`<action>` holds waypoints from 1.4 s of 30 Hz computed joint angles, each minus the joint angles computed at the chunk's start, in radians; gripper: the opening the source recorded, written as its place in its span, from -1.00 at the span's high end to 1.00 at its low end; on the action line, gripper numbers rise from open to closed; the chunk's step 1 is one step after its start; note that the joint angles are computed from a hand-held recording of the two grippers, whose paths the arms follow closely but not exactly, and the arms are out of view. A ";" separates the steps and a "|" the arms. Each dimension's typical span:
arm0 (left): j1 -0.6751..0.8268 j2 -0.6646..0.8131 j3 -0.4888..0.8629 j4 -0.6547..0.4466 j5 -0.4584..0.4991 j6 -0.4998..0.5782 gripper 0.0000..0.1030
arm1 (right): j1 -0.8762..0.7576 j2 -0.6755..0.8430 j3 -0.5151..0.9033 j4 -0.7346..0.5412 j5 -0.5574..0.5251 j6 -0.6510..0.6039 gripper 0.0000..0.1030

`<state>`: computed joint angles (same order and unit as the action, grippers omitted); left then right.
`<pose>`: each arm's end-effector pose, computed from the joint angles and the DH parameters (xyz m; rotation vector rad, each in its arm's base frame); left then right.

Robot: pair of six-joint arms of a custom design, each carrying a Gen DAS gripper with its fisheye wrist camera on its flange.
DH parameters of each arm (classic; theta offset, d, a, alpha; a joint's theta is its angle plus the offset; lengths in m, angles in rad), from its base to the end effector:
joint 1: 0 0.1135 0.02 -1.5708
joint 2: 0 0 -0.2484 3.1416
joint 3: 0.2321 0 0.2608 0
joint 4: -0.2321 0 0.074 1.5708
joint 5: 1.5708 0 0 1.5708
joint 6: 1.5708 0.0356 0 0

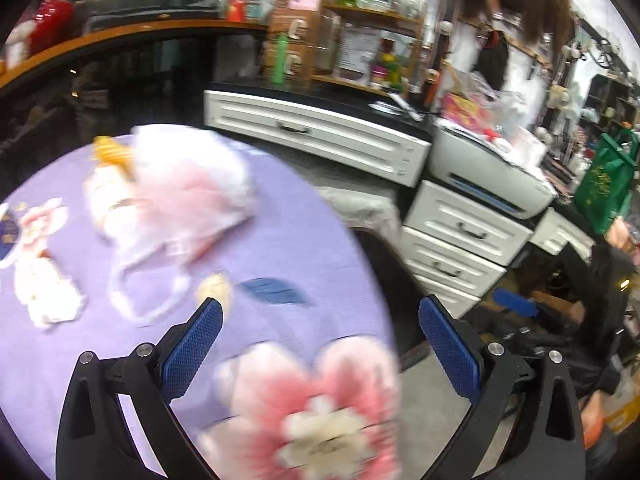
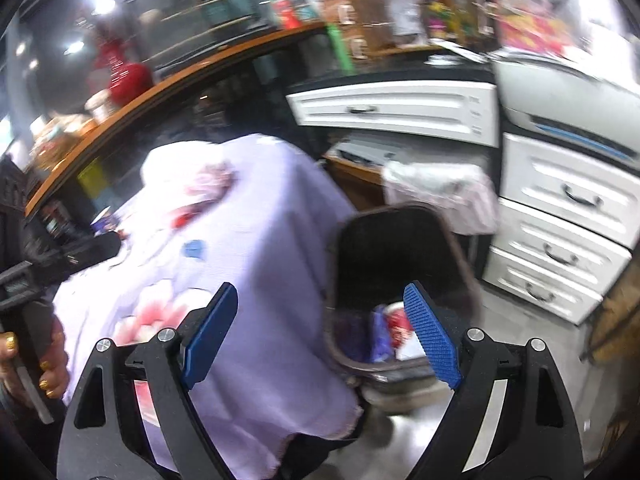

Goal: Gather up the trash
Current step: 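Move both tools back over the table toward the white plastic bag, then grasp the white plastic bag with the right tool while the left tool grasps the crumpled white tissues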

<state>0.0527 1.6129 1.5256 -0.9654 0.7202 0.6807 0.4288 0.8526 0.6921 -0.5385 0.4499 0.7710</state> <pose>0.3392 -0.0056 0.3118 0.9480 2.1607 -0.6022 0.1864 0.0682 0.2510 0.6004 2.1096 0.1616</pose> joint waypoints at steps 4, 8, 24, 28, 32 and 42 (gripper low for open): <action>0.083 0.035 0.039 0.019 -0.011 0.021 -0.89 | 0.039 0.149 0.105 0.082 -0.036 -0.080 -0.64; 0.157 0.085 0.100 0.017 -0.009 0.028 -0.89 | 0.063 0.289 0.219 0.121 -0.068 -0.139 -0.64; 0.318 0.348 0.411 -0.017 -0.047 -0.012 -0.89 | -0.029 0.752 0.686 0.105 -0.256 -0.299 -0.82; 0.326 0.402 0.485 -0.057 -0.051 0.000 -0.89 | -0.077 0.859 0.812 0.078 -0.300 -0.329 -0.82; 0.325 0.454 0.558 -0.094 -0.052 -0.001 -0.89 | -0.125 0.965 0.934 0.047 -0.340 -0.325 -0.81; 0.285 0.628 0.803 -0.217 -0.078 -0.057 -0.89 | -0.181 1.116 1.102 -0.025 -0.375 -0.338 0.61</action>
<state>0.3373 2.2409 2.3289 -1.1827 0.6418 0.6239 0.2475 1.9684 1.7944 -0.5640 0.0751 0.4332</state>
